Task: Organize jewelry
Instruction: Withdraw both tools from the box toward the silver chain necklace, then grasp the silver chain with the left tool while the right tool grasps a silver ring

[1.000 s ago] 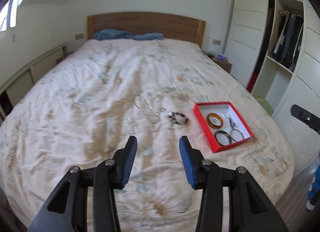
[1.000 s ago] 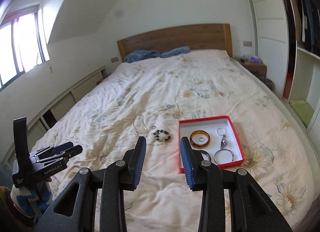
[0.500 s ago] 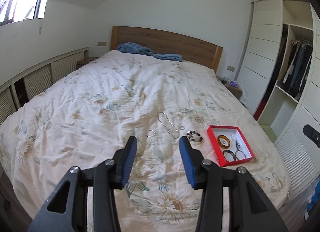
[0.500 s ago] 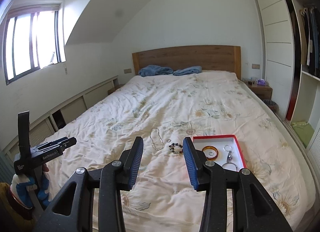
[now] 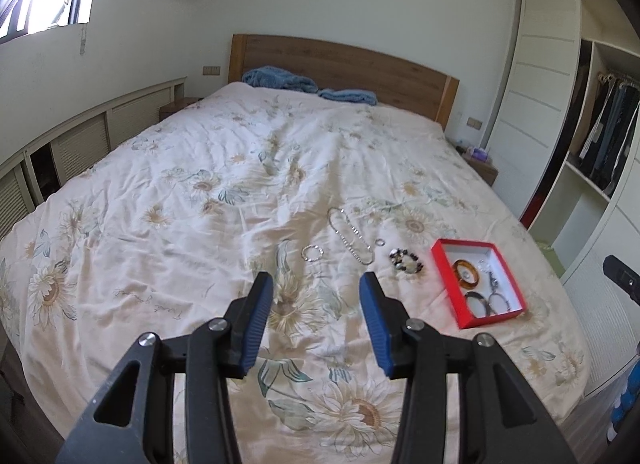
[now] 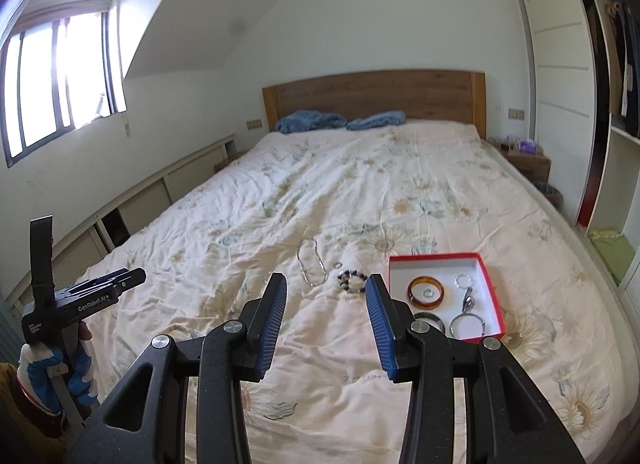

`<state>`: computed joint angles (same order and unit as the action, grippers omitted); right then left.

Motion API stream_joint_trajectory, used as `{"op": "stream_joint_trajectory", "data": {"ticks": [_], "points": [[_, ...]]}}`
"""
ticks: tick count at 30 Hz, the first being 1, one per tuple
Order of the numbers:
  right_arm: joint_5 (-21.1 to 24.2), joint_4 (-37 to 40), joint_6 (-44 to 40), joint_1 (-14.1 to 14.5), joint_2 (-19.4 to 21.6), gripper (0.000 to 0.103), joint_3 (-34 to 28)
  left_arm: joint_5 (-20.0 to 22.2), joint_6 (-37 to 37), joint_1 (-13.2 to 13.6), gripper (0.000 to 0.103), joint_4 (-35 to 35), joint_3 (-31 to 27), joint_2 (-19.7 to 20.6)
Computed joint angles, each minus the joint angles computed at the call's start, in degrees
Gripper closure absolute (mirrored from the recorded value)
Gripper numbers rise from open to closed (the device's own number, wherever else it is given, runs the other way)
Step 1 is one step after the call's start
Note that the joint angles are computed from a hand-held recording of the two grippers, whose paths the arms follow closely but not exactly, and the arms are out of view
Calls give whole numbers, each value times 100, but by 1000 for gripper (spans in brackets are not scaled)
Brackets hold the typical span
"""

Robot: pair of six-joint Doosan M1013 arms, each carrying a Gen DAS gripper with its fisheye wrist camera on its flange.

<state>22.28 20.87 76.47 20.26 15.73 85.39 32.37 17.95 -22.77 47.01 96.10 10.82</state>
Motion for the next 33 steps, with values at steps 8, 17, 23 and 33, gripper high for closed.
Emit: {"op": "stream_joint_trajectory", "data": {"ticks": [8, 17, 23, 33], "points": [[620, 47, 31, -82, 664, 62, -602, -27, 881, 303, 60, -960, -440, 545], [1596, -67, 19, -134, 1709, 63, -1871, 147, 2710, 584, 60, -2420, -1499, 1455], [2287, -40, -20, -162, 2528, 65, -3046, 467, 3862, 795, 60, -3369, -2523, 2211], [3515, -24, -15, -199, 3964, 69, -5235, 1440, 4943, 929, 60, -4257, -4151, 3487]]}}
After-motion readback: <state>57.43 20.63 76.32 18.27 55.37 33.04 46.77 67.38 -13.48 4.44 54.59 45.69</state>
